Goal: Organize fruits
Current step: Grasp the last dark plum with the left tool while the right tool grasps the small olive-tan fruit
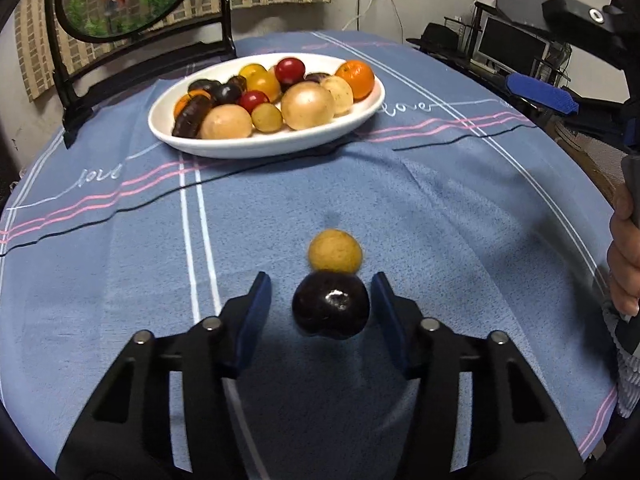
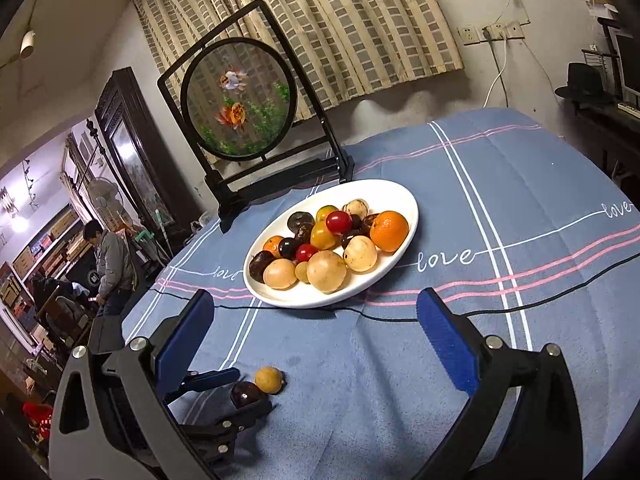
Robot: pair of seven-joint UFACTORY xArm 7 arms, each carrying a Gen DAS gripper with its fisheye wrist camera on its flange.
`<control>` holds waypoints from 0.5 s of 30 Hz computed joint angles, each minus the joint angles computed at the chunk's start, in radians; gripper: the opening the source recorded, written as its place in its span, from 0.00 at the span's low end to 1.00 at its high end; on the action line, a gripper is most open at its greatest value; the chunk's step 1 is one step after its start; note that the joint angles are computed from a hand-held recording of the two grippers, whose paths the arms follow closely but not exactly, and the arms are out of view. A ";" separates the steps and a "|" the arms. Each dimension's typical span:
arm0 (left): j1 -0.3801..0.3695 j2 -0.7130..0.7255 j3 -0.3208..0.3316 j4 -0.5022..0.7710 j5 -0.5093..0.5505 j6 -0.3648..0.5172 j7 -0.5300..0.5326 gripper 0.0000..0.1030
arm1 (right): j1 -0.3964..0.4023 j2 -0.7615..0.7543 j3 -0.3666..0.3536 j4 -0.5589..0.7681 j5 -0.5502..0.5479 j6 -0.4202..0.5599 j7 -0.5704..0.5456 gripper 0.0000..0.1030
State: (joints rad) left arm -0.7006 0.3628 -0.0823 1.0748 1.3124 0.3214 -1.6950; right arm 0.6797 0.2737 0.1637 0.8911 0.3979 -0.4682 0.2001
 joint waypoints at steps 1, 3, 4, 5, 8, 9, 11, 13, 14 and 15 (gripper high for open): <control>0.001 0.002 0.000 0.001 -0.001 -0.002 0.002 0.48 | 0.007 0.001 -0.005 0.003 0.007 0.005 -0.009 0.99; 0.000 0.002 0.002 0.002 0.000 -0.006 0.000 0.46 | 0.014 0.002 -0.009 0.006 0.015 0.012 -0.019 0.99; 0.000 0.001 0.003 0.001 0.003 -0.009 -0.003 0.44 | 0.015 0.003 -0.009 0.008 0.015 0.014 -0.020 0.99; 0.003 0.001 0.004 -0.001 0.009 -0.023 -0.008 0.38 | 0.018 0.004 -0.011 0.010 0.019 0.017 -0.024 0.99; -0.014 -0.034 0.015 -0.027 0.054 0.008 -0.074 0.35 | 0.026 0.013 -0.016 0.020 0.019 0.031 -0.033 0.99; -0.018 -0.063 0.017 -0.048 0.103 0.033 -0.139 0.35 | 0.037 0.018 -0.023 0.026 0.027 0.037 -0.044 0.99; -0.009 -0.118 0.010 -0.090 0.177 0.078 -0.251 0.35 | 0.072 0.031 -0.048 0.048 0.048 0.063 -0.086 0.99; 0.007 -0.171 -0.004 -0.139 0.181 0.161 -0.324 0.35 | 0.141 0.049 -0.102 0.083 0.086 0.119 -0.155 0.99; 0.026 -0.186 -0.009 -0.157 0.163 0.174 -0.346 0.35 | 0.183 0.059 -0.139 0.103 0.103 0.153 -0.187 0.99; 0.045 -0.191 -0.016 -0.164 0.152 0.171 -0.354 0.35 | 0.234 0.071 -0.185 0.123 0.115 0.189 -0.215 0.99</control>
State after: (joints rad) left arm -0.6556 0.1723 -0.0981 0.9110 1.4642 0.4920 -2.0489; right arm 0.9134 0.3448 -0.0211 1.0141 0.5125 -0.2795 -0.0148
